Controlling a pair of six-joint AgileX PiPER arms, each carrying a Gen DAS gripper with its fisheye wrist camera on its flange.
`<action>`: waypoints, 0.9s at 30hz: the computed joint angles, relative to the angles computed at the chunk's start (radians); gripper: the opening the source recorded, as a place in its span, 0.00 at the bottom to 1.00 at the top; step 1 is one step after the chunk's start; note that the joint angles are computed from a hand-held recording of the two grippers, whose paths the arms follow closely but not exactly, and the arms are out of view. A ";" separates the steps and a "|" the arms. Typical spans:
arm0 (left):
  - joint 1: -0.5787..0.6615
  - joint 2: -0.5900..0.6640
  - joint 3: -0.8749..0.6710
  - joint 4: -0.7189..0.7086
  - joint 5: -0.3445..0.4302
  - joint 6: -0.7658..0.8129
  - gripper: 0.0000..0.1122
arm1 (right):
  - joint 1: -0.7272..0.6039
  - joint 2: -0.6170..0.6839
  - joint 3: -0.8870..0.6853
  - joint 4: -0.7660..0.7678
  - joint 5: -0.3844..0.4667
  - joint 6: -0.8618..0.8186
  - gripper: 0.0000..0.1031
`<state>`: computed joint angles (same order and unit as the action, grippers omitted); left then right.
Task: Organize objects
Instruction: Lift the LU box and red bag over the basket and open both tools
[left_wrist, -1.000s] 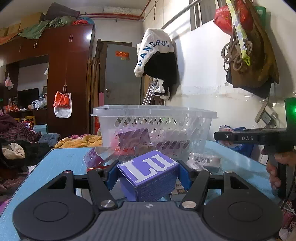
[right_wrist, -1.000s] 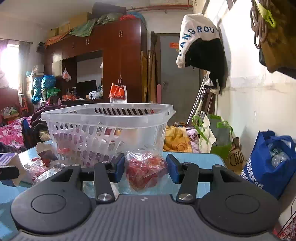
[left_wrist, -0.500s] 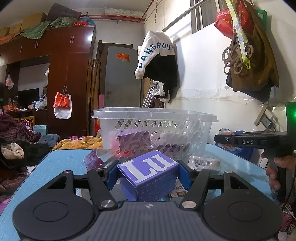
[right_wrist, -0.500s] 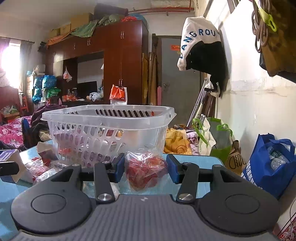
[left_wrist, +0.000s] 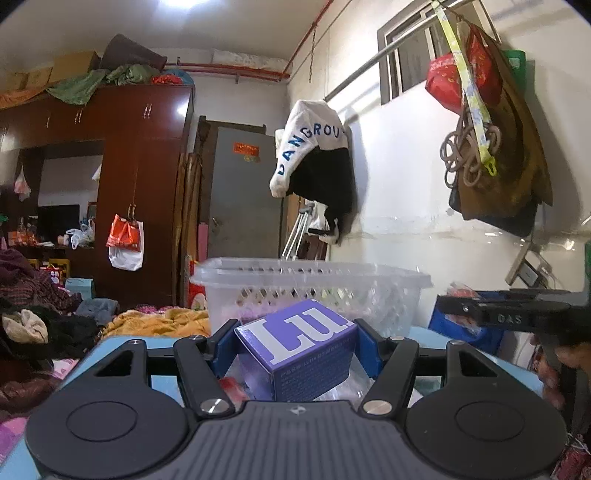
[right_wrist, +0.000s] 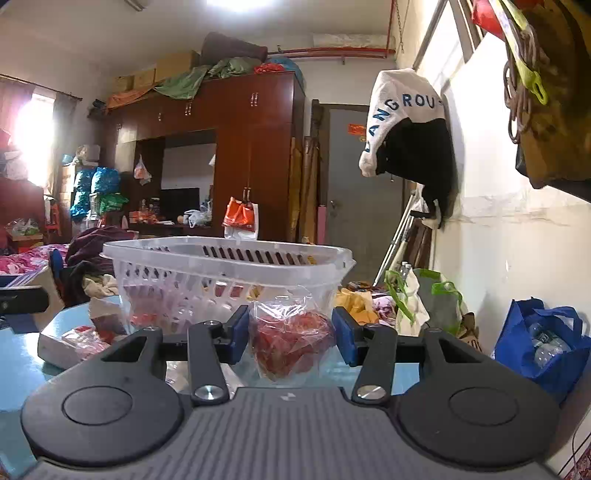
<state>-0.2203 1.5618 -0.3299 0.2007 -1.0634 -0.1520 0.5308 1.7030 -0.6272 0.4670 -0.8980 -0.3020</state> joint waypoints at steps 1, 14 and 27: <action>0.006 -0.019 -0.026 0.010 0.036 -0.012 0.61 | -0.009 -0.021 -0.010 -0.020 0.029 0.012 0.50; -0.021 0.200 -0.925 0.363 0.836 -0.461 0.61 | -0.107 0.162 -0.753 0.538 0.659 -0.741 0.53; -0.004 0.008 -0.473 0.123 0.572 -0.115 0.86 | -0.107 -0.046 -0.263 -0.046 0.420 0.011 1.00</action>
<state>-0.2247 1.5700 -0.8029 0.3233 -0.4910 -0.2666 0.4243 1.6573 -0.8906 0.4205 -0.4777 -0.2913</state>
